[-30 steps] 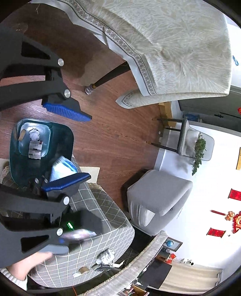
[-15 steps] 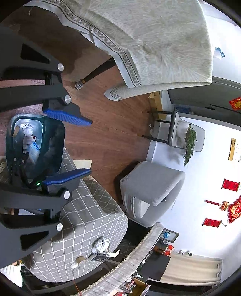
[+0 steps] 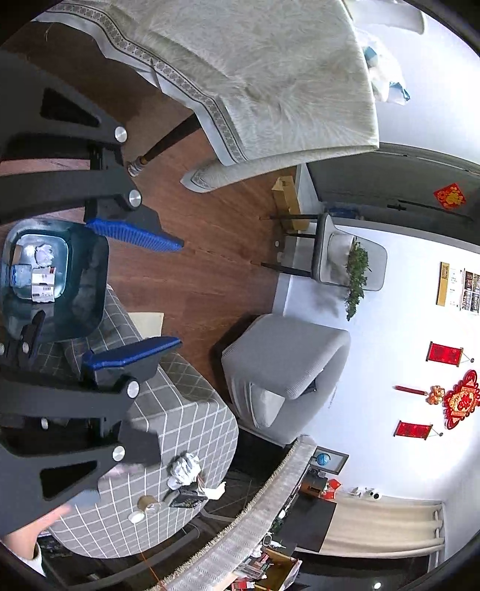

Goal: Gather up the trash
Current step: 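Move both tools back over the table toward the foil and white lid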

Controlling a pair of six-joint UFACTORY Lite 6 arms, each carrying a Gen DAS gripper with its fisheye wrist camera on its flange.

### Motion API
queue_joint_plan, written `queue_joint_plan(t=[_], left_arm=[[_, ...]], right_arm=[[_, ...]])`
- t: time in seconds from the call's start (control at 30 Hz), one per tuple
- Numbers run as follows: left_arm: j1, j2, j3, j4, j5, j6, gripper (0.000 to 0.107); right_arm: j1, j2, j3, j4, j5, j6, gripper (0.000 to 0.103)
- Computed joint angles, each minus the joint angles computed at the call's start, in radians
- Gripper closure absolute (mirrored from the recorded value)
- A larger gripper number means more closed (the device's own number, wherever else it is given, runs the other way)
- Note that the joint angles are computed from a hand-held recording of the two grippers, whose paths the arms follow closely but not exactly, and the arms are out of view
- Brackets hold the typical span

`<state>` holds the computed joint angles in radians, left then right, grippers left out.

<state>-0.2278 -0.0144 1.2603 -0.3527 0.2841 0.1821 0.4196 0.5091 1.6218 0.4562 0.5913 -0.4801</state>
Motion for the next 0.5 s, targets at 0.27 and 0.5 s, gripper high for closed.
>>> queue_joint_plan(t=[0.27,0.5], left_arm=[[-0.107,0.046,0.066,0.225,-0.013,-0.260,0.052],[-0.225,0.127,0.145,0.410,-0.020,-0.474,0.046]], right_arm=[[-0.107,-0.187,-0.111,0.039,-0.014,-0.081,0.028],[-0.222,-0.322,-0.229,0.087,-0.015,-0.168,0.028]])
